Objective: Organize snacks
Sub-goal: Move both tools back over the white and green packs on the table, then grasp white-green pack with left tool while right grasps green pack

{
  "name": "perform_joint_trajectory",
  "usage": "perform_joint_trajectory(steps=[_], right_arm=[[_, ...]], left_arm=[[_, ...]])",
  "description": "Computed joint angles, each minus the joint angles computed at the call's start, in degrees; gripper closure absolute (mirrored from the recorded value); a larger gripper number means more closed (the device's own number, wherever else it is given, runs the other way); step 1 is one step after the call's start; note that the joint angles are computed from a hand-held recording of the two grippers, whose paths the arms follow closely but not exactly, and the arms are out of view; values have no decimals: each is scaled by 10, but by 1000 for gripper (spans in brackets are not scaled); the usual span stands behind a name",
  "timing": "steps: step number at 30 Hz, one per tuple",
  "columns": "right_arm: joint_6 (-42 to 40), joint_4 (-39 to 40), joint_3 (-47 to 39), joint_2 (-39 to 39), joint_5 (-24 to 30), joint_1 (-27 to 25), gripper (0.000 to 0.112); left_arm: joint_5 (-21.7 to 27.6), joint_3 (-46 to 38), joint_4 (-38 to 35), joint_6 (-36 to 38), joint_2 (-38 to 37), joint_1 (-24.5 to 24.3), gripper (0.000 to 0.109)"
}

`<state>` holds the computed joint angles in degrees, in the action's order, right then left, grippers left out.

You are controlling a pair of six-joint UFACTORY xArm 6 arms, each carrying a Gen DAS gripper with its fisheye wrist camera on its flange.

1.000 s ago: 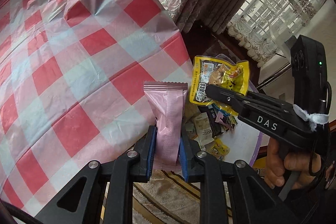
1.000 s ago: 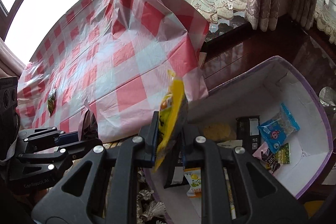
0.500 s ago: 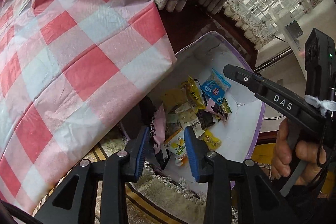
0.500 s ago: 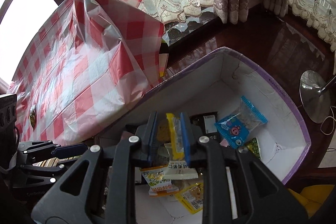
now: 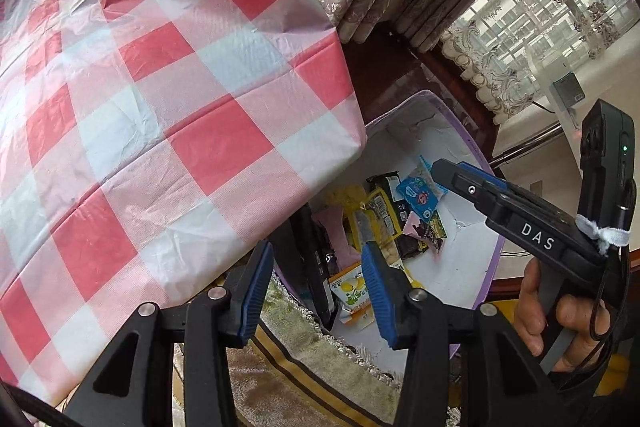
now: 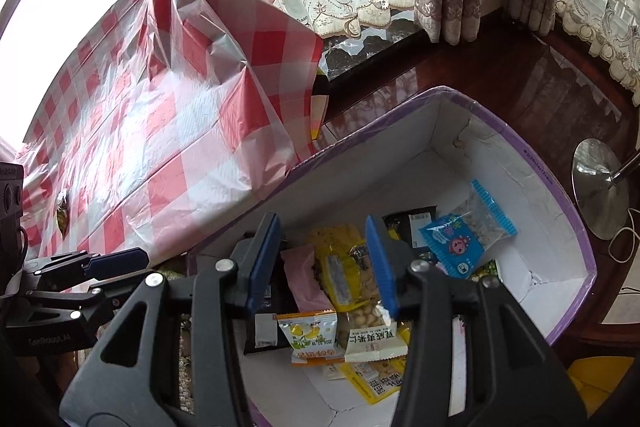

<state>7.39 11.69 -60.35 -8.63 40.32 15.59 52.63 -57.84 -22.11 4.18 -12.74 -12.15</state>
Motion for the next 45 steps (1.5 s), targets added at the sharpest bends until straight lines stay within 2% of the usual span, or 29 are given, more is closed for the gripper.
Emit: perform_joint_trajectory(steps=[6,15,20,28,33,36,37,42,45], right_arm=[[-1,-1,-16,7,7,25,57],[-6,3,-60,36,14,80,54],[-13,11,-95,61,17,111,52],[-19,27,-174,121,36,170,50],[-1,24,-228,164,48,212,47],[10,27,-261,191,58,233,47],[14,25,-271,200,58,240,47],[39,16,-329,249,74,273,46],[53,13,-372,282,91,289,46]], left_arm=[[-15,13,11,-10,-18,21,61],[-43,39,27,-26,-47,81,61],[-61,51,43,-32,-60,137,61],[-88,74,41,0,-82,265,60],[-91,63,35,60,-72,348,59],[-89,42,35,121,-53,387,49],[-89,34,44,140,-44,397,45],[-95,2,79,242,1,436,44],[-81,-19,60,309,29,457,44]])
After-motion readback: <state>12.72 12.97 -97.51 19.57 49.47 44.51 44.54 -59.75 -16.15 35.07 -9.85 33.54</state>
